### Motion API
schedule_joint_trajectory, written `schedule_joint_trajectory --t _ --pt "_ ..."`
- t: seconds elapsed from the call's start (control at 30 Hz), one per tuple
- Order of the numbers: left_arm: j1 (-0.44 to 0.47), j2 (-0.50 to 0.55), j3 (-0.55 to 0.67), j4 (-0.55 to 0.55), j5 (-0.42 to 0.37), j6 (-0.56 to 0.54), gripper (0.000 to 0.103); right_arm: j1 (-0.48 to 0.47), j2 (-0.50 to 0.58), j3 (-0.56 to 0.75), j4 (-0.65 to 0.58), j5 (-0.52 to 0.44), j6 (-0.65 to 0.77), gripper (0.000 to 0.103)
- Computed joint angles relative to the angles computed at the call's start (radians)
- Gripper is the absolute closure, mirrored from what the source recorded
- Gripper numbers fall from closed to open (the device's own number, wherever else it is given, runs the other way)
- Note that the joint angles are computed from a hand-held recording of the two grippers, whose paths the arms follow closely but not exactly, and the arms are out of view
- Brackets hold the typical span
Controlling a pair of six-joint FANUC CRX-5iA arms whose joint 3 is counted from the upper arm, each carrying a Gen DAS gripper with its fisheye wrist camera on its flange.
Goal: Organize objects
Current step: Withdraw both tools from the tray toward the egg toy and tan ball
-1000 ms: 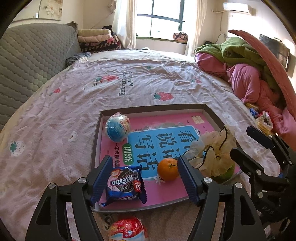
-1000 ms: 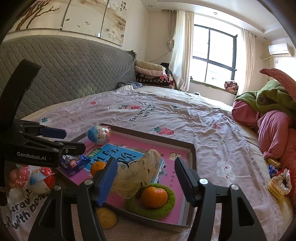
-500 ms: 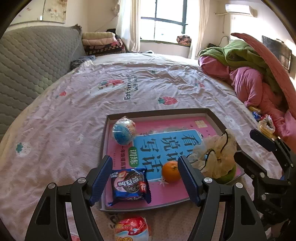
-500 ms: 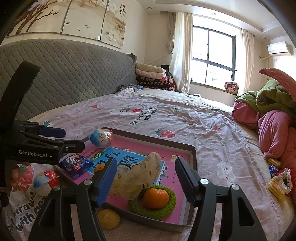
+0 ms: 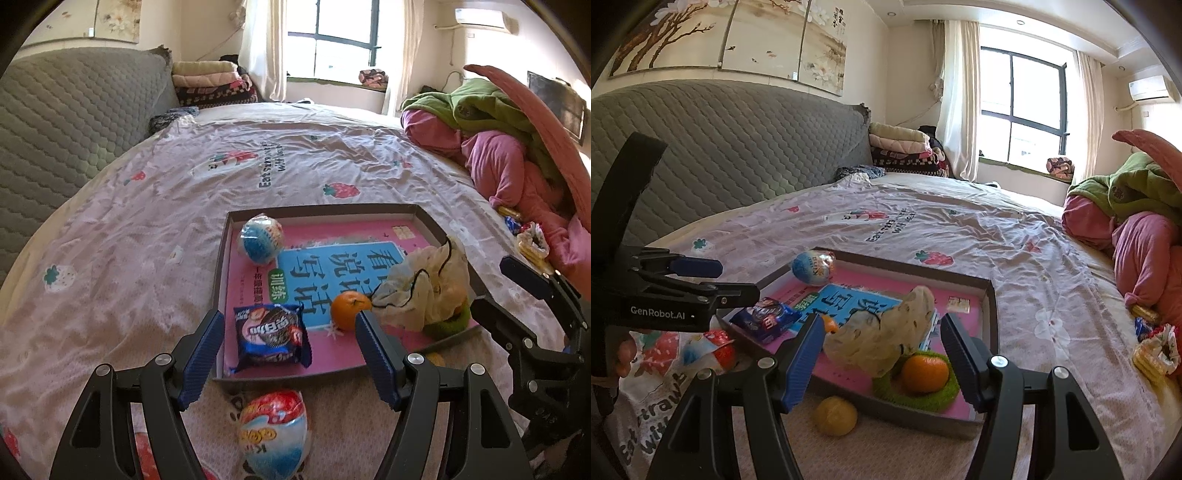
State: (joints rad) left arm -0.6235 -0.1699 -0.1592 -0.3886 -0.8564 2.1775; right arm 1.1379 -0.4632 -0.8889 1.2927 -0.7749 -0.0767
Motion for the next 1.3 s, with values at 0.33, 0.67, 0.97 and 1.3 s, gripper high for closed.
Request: schedule_joint_trajectory --t 0.33,0.67,0.97,1.3 --pt "-0.029 -0.043 -0.039 -0.024 -0.031 0.036 0.029 0.088 -0.002 0.003 -0.116 -0.075 -0.040 0.038" --pt "-0.017 -0.109 -0.115 0.016 -0.033 0.044 0.029 0.160 0.007 0.005 -0.177 -0.136 -0.067 0.038" --pt "-0.042 -0.130 -0.147 0.016 -0.052 0.053 0.029 0.181 0.015 0.013 -0.231 -0.137 -0.052 0.038" --pt "-0.065 -0.095 -0.144 -0.019 -0.074 0.097 0.029 0.171 0.054 0.041 -0.302 -0.122 -0.004 0.038"
